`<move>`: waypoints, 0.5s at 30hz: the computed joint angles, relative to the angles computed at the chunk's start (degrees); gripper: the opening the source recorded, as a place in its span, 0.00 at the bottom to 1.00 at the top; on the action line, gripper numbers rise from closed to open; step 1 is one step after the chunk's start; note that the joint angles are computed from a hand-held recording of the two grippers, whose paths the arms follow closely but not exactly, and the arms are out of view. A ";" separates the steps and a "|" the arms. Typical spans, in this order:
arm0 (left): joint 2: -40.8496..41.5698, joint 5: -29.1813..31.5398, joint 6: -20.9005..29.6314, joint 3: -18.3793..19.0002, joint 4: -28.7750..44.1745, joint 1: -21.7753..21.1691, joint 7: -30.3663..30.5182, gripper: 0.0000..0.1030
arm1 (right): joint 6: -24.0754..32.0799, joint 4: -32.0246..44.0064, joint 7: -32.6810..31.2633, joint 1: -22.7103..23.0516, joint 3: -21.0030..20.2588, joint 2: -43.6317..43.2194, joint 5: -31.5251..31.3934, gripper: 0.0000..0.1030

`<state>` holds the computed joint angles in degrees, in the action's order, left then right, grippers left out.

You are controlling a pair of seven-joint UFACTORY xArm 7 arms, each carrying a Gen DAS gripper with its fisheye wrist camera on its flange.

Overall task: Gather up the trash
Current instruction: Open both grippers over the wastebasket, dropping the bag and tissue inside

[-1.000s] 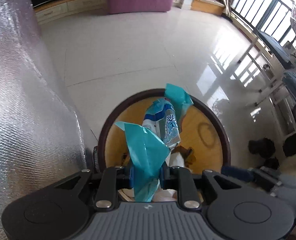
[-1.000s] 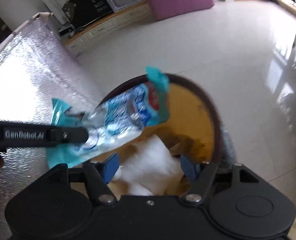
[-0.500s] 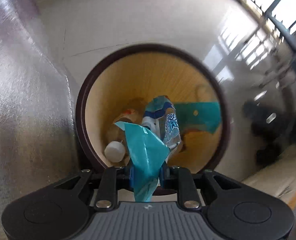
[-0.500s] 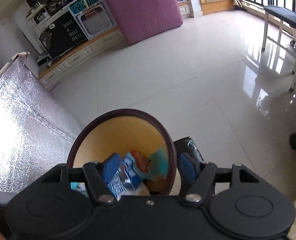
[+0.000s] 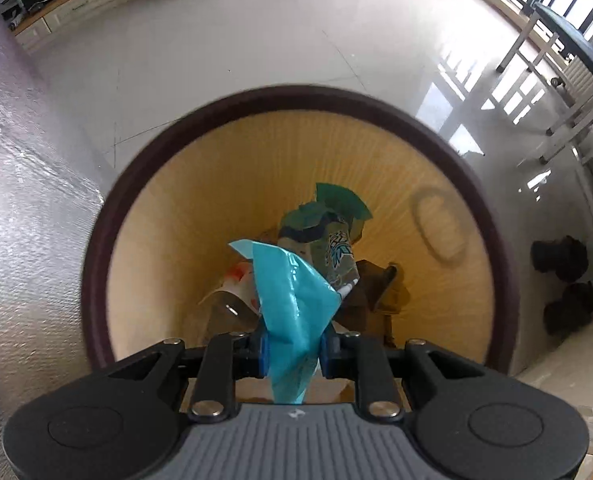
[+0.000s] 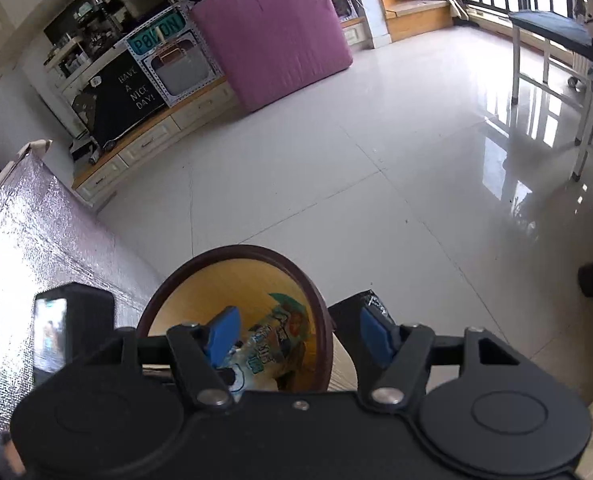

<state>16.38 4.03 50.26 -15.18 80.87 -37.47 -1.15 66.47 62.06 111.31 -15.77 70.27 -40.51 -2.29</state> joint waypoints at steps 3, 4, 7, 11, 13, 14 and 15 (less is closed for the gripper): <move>1.50 2.20 -1.01 0.15 0.21 -0.84 0.48 0.22 | -0.83 -0.54 -0.46 -0.06 0.56 1.65 0.40 0.66; 1.77 2.40 -1.43 0.22 0.09 -0.87 0.73 0.22 | -1.22 -0.68 -0.56 -0.06 0.76 2.28 0.37 0.66; 1.37 1.77 -2.86 0.12 -1.44 -0.57 1.26 0.23 | -2.85 -1.16 -0.58 0.18 1.20 4.16 -0.13 0.65; 0.63 -2.06 -1.94 -0.60 -1.68 0.74 2.82 0.49 | -3.61 -1.34 -0.15 1.14 0.95 5.80 -1.76 0.65; -0.76 -3.18 -2.07 -0.72 -2.77 1.15 3.42 0.59 | -3.34 -1.39 0.70 1.84 0.67 6.36 -2.49 0.65; -1.39 -3.54 -1.95 -0.86 -3.13 1.18 3.67 0.60 | -3.20 -1.42 1.19 2.23 0.49 6.61 -2.87 0.65; -2.09 -4.11 -1.51 -1.02 -3.47 1.30 3.99 0.61 | -2.76 -1.27 1.66 2.57 0.36 6.93 -3.27 0.65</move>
<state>14.29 -0.08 48.75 -16.20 77.40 -36.17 2.84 63.71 60.79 112.96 -13.20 70.63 -33.58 -5.56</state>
